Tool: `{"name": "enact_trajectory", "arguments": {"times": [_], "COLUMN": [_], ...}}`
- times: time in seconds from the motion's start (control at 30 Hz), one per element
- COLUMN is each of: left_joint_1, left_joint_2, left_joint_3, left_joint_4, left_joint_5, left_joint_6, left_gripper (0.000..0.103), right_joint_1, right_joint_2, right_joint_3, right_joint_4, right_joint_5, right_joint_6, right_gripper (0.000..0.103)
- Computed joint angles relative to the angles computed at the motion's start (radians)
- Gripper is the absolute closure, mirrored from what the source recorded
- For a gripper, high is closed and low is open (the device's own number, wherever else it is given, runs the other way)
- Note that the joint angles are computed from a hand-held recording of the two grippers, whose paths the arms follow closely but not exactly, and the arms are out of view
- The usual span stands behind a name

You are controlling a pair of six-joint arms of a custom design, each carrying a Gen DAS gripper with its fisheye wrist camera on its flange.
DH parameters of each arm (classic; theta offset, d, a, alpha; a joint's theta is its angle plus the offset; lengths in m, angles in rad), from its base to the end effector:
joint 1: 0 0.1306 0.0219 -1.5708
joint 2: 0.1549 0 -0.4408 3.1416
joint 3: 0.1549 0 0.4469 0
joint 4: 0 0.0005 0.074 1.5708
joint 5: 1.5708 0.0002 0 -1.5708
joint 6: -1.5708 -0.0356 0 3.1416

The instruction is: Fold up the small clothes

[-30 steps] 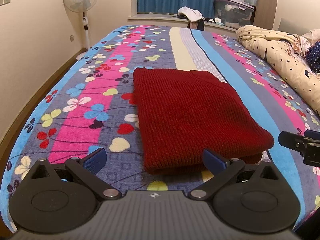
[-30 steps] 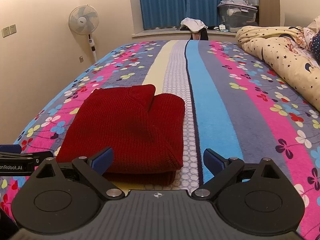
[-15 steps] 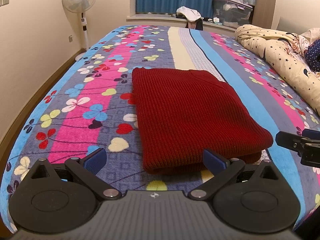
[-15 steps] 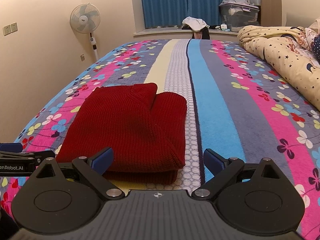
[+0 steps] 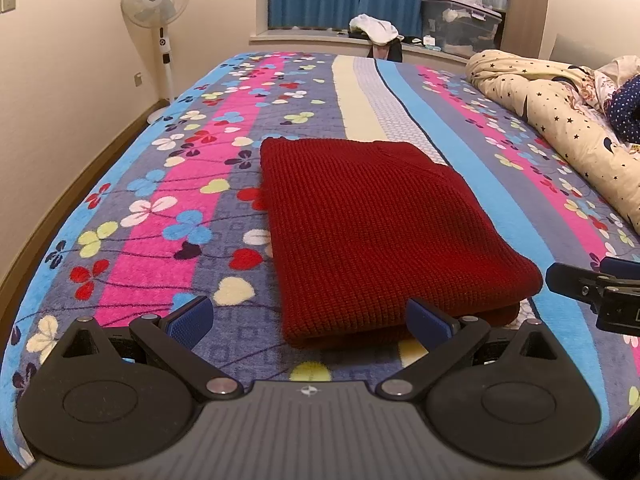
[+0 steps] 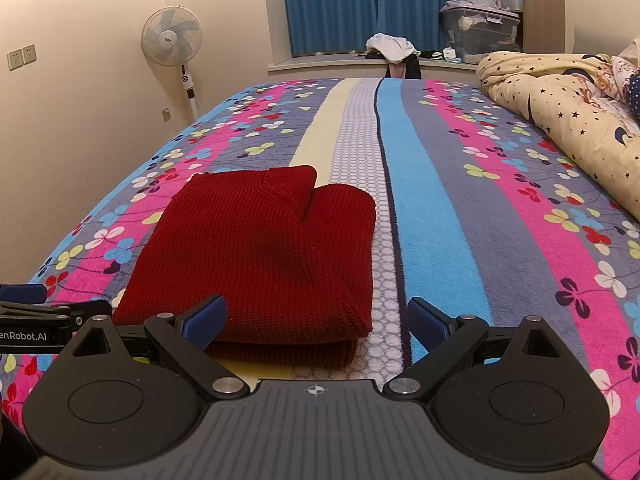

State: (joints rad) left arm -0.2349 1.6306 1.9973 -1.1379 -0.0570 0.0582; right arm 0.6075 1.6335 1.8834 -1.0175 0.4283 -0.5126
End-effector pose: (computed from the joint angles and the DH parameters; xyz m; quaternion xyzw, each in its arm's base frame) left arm 0.5950 -0.1408 0.6450 0.0702 0.9182 -0.0309 0.3887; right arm 0.5231 0.3451 0.5975 0.0403 0.9023 0.0372 0.4275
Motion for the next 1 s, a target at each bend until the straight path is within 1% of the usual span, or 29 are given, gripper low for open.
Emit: {"name": "enact_trajectory", "arguments": {"times": [1.0], "left_joint_1": [0.002], "left_joint_2": [0.000], "left_joint_3": [0.001], "left_joint_4": [0.002], "left_joint_5": [0.008], "left_joint_6": [-0.008], "left_gripper": [0.001], "right_joint_1": [0.001], "right_joint_2": [0.002], "right_joint_3": [0.003], "right_joint_4": [-0.003], "right_joint_5": [0.001], "right_joint_6": [-0.001], "right_gripper": [0.006]}}
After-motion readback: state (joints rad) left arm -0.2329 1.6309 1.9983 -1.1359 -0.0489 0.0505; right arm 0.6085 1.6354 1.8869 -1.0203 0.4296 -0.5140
